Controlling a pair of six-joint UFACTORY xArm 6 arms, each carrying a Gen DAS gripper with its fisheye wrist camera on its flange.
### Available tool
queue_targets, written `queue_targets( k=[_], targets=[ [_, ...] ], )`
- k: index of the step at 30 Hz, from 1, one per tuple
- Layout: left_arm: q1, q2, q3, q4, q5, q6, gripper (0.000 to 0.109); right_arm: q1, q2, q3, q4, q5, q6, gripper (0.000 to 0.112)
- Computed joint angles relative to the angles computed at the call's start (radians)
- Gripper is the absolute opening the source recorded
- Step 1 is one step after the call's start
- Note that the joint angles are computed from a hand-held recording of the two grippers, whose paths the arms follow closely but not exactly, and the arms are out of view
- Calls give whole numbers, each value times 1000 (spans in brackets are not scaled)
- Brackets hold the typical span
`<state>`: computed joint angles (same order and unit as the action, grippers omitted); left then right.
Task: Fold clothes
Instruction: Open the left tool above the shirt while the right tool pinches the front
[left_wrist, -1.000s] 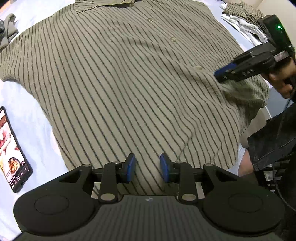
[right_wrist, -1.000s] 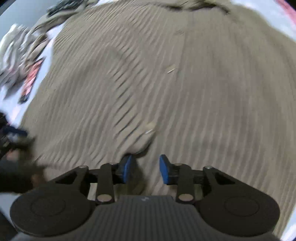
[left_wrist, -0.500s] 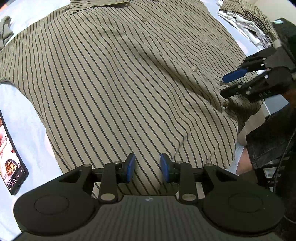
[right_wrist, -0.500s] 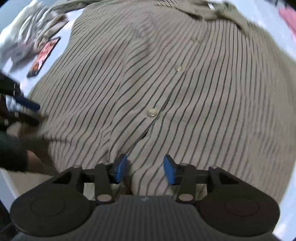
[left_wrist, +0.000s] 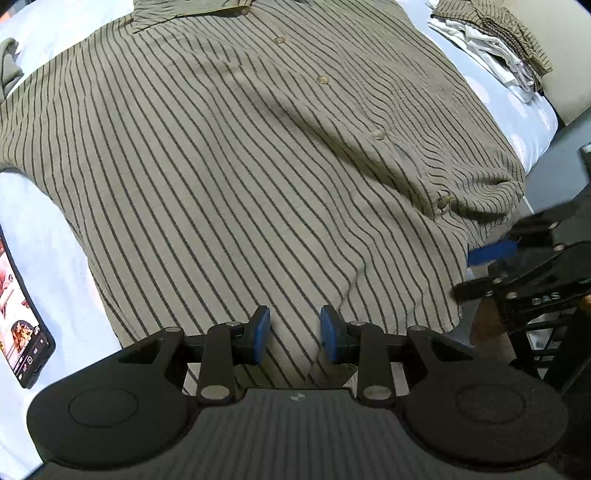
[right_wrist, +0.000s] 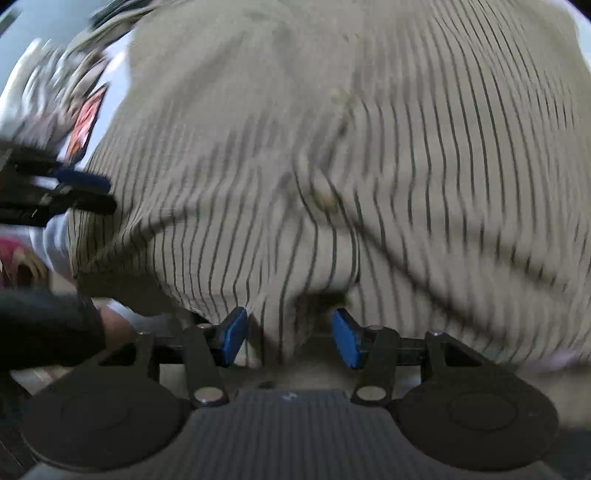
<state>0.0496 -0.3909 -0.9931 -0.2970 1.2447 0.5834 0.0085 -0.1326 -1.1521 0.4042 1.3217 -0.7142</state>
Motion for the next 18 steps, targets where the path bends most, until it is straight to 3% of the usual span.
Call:
queue_targets(
  k=[1,2,3,4,9,11,13,15,17,18],
  targets=[
    [-3,0,0,0,-1,1,28,-6,12,-1,13,4,21,50],
    [-6,-1,-1,3,-2,1,28,-14,24,-2,31,9,39,26],
    [-9,-6,0,5,-2,3,28,-27,36,-9,60,31,43,9],
    [-10,-10,1,5,-3,5,28,-39,44,-32,76,80,30,2],
    [-6,-20,0,-7,-8,6,29,-99,96,-165,165,381,-34,1],
    [-7,-21,1,-2,-10,4,29,-107,85,-172,170,405,-46,1],
    [-9,-22,2,1,-12,3,29,-99,74,-152,130,359,-34,2],
    [-10,-25,4,3,-13,3,29,-53,33,-93,10,251,-41,11],
    [-11,-29,5,3,-14,5,29,-11,-8,-29,-101,148,-42,44],
    [-11,-32,6,2,-15,6,29,-7,-29,-6,-117,121,-65,42]
  ],
)
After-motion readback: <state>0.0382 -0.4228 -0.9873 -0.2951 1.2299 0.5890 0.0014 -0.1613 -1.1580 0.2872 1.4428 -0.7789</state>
